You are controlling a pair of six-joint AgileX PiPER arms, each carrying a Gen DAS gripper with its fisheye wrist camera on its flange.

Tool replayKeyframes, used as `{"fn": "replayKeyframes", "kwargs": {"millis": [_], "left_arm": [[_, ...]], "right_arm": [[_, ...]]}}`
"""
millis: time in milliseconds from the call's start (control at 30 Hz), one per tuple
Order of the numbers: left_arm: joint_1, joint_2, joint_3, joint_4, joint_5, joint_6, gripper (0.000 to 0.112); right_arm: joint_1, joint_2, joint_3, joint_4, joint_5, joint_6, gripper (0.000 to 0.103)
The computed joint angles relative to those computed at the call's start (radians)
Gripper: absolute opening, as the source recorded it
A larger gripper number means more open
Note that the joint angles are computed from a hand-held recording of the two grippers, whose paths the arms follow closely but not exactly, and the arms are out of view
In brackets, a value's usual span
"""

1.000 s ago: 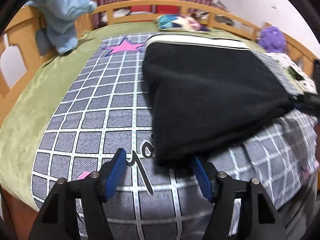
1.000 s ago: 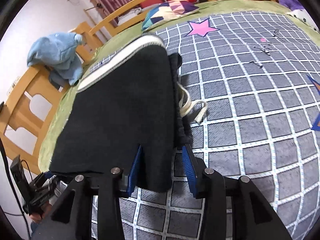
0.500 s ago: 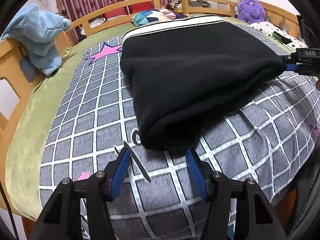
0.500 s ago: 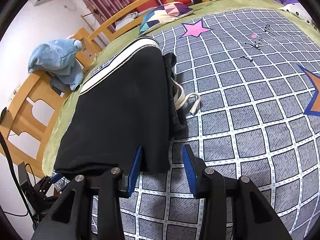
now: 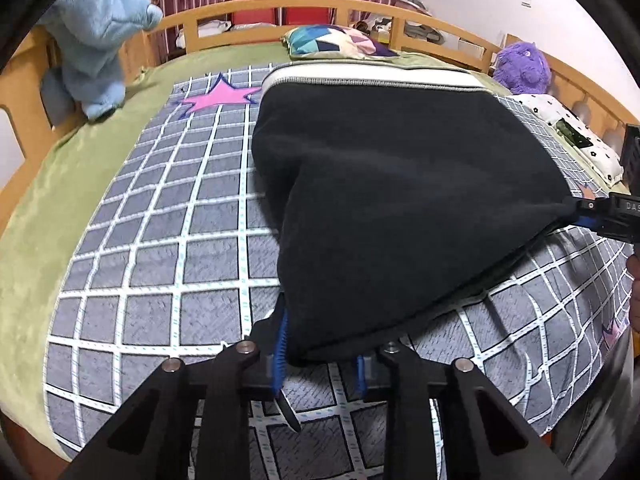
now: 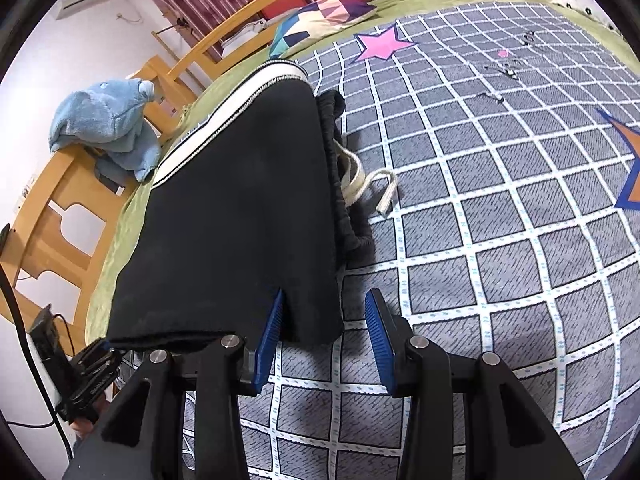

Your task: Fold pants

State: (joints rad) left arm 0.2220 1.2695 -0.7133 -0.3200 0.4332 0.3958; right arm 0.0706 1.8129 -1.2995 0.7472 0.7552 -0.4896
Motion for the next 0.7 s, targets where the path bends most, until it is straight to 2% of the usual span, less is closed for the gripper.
{"fn": "replayKeyframes", "kwargs": {"millis": [33, 67, 100, 200, 267, 333, 400, 433, 500, 567, 633, 700], "left_arm": [[-0.006, -0.008, 0.011, 0.006, -0.017, -0.011, 0.019], [-0.010, -0.021, 0.024, 0.013, -0.030, -0.022, 0.018], [-0.008, -0.028, 0.027, 0.024, -0.033, -0.029, 0.018], [0.011, -0.042, 0.037, -0.016, -0.019, 0.009, 0.018], [-0.013, -0.024, 0.037, 0.049, -0.033, -0.042, 0.019], [-0.003, -0.030, 0.034, 0.023, -0.013, -0.017, 0.024], [0.053, -0.047, 0.024, -0.078, 0.065, 0.107, 0.032], [0.073, -0.063, 0.026, -0.080, 0.088, 0.121, 0.041], [0.119, -0.115, 0.046, -0.056, 0.122, 0.136, 0.049], [0.174, -0.166, 0.053, -0.037, 0.159, 0.133, 0.049], [0.260, -0.197, 0.029, -0.107, 0.230, 0.194, 0.049], [0.265, -0.198, -0.017, -0.084, 0.251, 0.131, 0.049]], "right_arm": [[0.002, 0.000, -0.001, 0.000, 0.005, -0.002, 0.038], [0.005, -0.001, 0.002, 0.004, 0.004, -0.011, 0.023], [0.012, -0.002, 0.006, 0.014, 0.005, -0.036, 0.017], [0.029, -0.041, 0.051, 0.019, -0.062, -0.098, 0.011], [-0.005, -0.038, 0.058, 0.085, -0.039, -0.143, 0.011], [-0.006, 0.004, 0.038, 0.072, -0.031, -0.110, 0.013], [0.028, 0.030, 0.017, -0.023, -0.053, -0.026, 0.033], [0.034, 0.037, 0.003, -0.057, -0.043, -0.001, 0.033], [0.009, 0.025, -0.014, -0.059, 0.006, 0.001, 0.036], [-0.020, -0.007, -0.013, -0.045, 0.034, -0.021, 0.037], [-0.034, -0.049, -0.020, -0.063, 0.044, -0.031, 0.037], [-0.023, -0.084, -0.044, -0.114, 0.026, -0.011, 0.038]]}}
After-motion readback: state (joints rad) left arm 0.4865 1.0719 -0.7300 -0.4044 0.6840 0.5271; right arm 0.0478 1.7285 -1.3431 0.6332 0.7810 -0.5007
